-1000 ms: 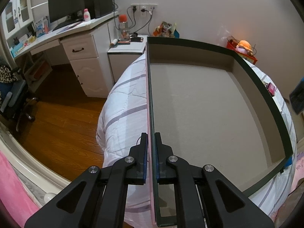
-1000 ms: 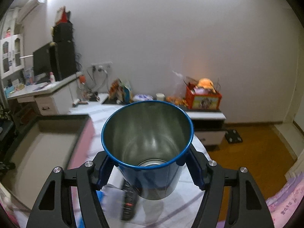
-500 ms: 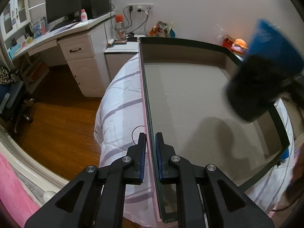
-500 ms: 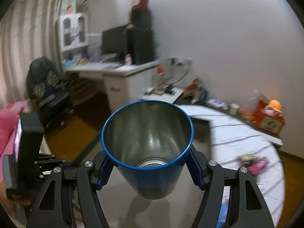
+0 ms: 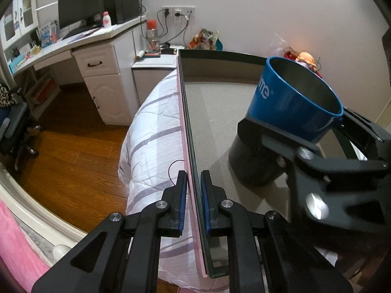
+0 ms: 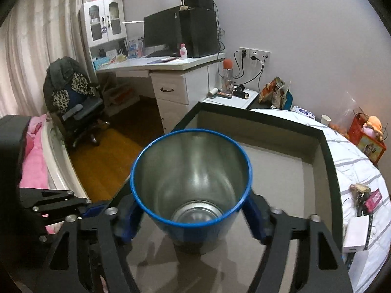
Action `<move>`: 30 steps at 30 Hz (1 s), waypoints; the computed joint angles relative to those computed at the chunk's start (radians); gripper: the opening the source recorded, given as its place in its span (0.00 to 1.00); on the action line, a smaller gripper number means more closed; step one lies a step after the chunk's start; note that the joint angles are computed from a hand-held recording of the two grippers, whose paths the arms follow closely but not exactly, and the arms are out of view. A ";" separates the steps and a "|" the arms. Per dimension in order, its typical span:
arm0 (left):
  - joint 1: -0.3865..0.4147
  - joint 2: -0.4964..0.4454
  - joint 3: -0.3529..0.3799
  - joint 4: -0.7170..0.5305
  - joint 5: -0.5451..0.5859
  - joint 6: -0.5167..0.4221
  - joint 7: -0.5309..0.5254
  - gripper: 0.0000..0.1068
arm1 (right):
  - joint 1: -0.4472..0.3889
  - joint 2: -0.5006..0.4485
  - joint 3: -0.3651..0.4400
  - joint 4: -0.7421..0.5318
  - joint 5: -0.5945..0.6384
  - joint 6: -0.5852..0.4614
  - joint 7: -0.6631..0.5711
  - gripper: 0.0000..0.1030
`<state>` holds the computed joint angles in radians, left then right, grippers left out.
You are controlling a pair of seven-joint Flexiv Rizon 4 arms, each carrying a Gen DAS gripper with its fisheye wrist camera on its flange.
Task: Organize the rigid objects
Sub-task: 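Carry the cup into the box and open the right tool, then grasp the clear tube with blue cap using the right tool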
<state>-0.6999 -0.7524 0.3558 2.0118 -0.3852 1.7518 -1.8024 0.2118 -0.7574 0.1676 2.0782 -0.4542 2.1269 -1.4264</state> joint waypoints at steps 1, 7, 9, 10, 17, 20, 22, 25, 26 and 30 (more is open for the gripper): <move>-0.007 -0.001 0.007 0.000 -0.001 -0.001 -0.001 0.11 | -0.033 -0.003 0.025 0.002 -0.031 0.004 0.011 0.80; -0.001 0.008 -0.005 0.015 0.000 0.024 0.007 0.12 | -0.092 0.027 0.048 0.046 -0.094 0.055 0.053 0.80; 0.012 0.011 -0.018 0.019 -0.003 0.028 0.012 0.12 | -0.087 0.041 0.035 0.072 -0.071 0.106 0.049 0.80; 0.011 0.011 -0.018 0.019 -0.008 0.027 0.015 0.12 | -0.093 0.051 0.032 0.087 -0.066 0.134 0.051 0.80; -0.032 0.000 0.017 0.014 -0.042 0.019 0.013 0.11 | -0.062 0.126 -0.062 0.172 0.136 0.270 0.012 0.80; -0.062 -0.009 0.048 0.006 -0.054 0.002 0.007 0.11 | -0.034 0.143 -0.118 0.188 0.252 0.266 -0.024 0.80; -0.067 -0.012 0.055 -0.001 -0.053 -0.007 -0.002 0.11 | 0.006 0.148 -0.162 0.188 0.355 0.238 -0.061 0.80; -0.093 -0.023 0.087 -0.013 -0.049 -0.029 -0.021 0.11 | 0.007 0.139 -0.183 0.190 0.415 0.209 -0.088 0.80; -0.099 -0.024 0.095 -0.015 -0.045 -0.037 -0.028 0.11 | -0.001 0.132 -0.182 0.191 0.423 0.198 -0.086 0.80; -0.132 -0.035 0.141 -0.032 -0.017 -0.074 -0.069 0.11 | -0.029 0.110 -0.173 0.188 0.422 0.157 -0.072 0.80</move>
